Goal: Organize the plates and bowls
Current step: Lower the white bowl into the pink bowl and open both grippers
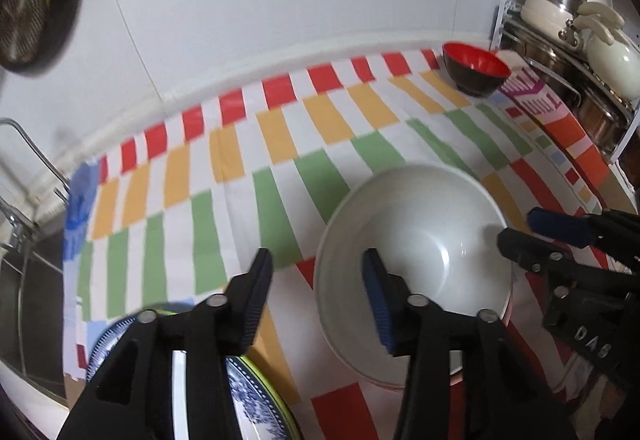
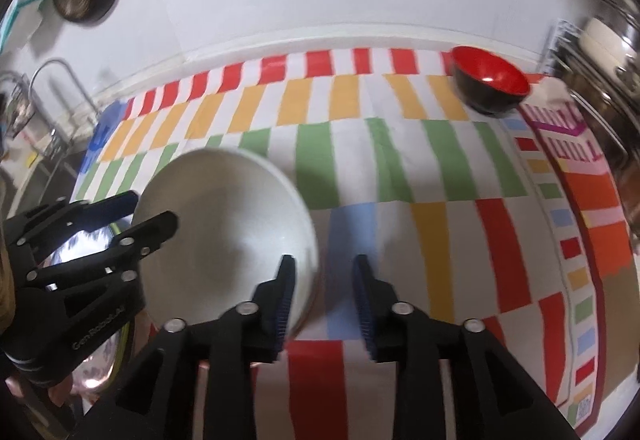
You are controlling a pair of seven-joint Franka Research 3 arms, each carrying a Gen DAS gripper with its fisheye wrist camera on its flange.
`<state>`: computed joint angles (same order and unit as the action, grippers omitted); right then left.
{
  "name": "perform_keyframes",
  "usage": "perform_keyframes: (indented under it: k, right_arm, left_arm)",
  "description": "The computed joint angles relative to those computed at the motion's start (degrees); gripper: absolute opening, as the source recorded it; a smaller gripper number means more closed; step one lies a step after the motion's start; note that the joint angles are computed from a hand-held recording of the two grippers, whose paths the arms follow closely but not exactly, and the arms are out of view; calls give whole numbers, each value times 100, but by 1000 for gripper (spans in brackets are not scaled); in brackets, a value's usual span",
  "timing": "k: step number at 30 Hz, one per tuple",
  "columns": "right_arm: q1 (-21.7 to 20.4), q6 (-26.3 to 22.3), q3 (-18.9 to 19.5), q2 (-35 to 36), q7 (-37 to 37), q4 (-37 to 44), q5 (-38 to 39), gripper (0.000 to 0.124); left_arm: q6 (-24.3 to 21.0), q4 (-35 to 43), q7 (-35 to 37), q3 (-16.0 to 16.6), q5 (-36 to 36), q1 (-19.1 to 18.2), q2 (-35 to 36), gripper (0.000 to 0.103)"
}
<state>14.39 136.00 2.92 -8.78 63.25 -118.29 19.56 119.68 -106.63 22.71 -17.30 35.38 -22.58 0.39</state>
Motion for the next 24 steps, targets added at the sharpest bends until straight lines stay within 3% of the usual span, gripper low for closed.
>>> perform_keyframes:
  k: [3, 8, 11, 13, 20, 24]
  right_arm:
    - [-39, 244, -43, -112, 119, -82, 146, 46]
    - [-55, 1083, -47, -322, 170, -387, 269, 70]
    - [-63, 1110, -70, -313, 205, -326, 225, 71]
    - [-71, 1068, -102, -303, 251, -270, 285, 71]
    - [-103, 1230, -156, -287, 117, -144, 421, 74]
    - [-201, 1240, -148, -75, 345, 158, 249, 74]
  left_arm:
    - [12, 13, -60, -33, 343, -37, -39, 59]
    - [-135, 197, 311, -46, 260, -74, 13, 61]
    - [-115, 261, 204, -40, 242, -73, -8, 67]
    - [-233, 381, 166, -65, 392, -108, 36, 76]
    - [-148, 869, 367, 4, 670, -152, 327, 77]
    - [-104, 1426, 901, 95, 749, -190, 723, 77]
